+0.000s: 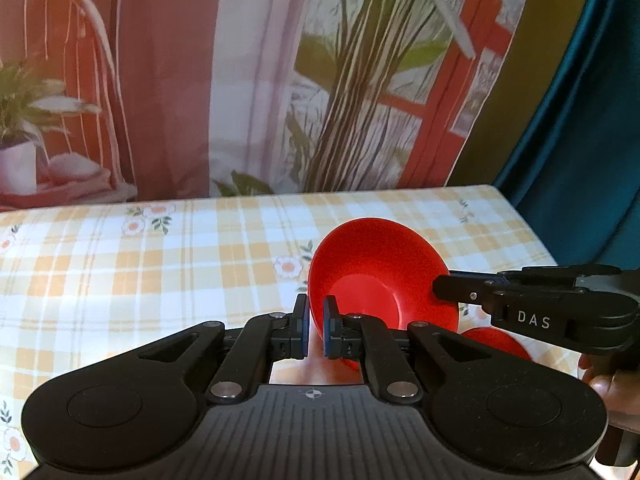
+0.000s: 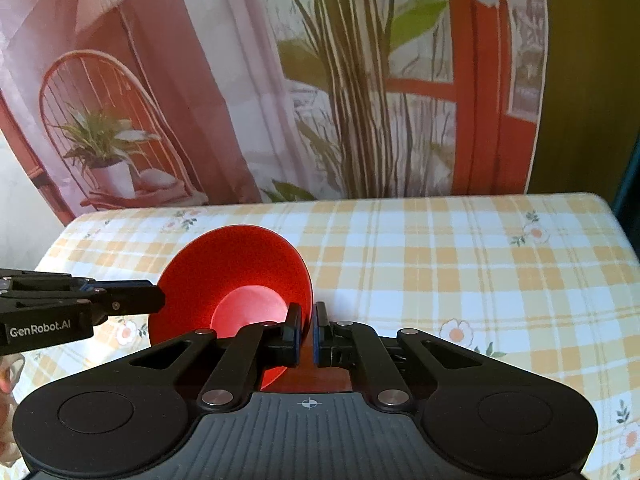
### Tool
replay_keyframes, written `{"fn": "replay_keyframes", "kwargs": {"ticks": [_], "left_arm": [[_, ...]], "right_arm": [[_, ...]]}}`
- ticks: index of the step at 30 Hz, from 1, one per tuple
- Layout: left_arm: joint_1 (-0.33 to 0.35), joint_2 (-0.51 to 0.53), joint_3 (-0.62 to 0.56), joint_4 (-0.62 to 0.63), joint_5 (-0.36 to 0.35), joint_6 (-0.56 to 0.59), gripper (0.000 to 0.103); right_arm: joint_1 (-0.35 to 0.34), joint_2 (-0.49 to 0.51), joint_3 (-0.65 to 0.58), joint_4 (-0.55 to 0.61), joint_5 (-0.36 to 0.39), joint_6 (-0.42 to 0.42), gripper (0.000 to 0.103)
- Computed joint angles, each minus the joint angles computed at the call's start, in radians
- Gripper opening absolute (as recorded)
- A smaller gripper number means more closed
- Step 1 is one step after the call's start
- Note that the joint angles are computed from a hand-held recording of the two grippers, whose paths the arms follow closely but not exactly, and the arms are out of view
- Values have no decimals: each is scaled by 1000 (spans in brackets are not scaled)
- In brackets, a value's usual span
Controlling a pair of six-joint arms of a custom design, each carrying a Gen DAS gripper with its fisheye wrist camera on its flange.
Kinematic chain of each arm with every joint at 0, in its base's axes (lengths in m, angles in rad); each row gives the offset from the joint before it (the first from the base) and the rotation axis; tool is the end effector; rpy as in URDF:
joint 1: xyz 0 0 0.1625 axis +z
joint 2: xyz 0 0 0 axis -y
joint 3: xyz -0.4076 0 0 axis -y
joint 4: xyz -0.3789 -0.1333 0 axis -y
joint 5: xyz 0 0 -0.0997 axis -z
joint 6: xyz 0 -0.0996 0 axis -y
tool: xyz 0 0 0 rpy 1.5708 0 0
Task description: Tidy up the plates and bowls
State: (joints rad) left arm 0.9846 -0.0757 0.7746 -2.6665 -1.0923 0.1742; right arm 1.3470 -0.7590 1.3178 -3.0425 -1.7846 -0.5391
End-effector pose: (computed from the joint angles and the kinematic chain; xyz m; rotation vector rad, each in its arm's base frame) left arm -0.3058 -0.7844 -0.0935 0.8723 2.5368 -0.6610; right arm -0.0582 -0.7610 0.2615 0.2548 -2.4174 1.0093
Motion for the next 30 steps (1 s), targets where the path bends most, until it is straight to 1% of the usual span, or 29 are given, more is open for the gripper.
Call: {"fn": "replay_keyframes", "kwargs": {"ticks": [10, 16, 24, 30], "left_arm": [[-46, -66, 132, -87, -5, 9, 8], [-66, -101, 209, -122, -27, 5, 8], [-85, -127, 285, -138, -52, 7, 8], [-83, -140, 321, -137, -71, -41, 8]], "right_arm": [[-12, -93, 122, -83, 55, 11, 5], [-33, -158, 215, -134, 83, 11, 5], [-65, -220, 311, -177, 103, 44, 5], [-90, -248, 376, -222, 131, 62, 6]]}}
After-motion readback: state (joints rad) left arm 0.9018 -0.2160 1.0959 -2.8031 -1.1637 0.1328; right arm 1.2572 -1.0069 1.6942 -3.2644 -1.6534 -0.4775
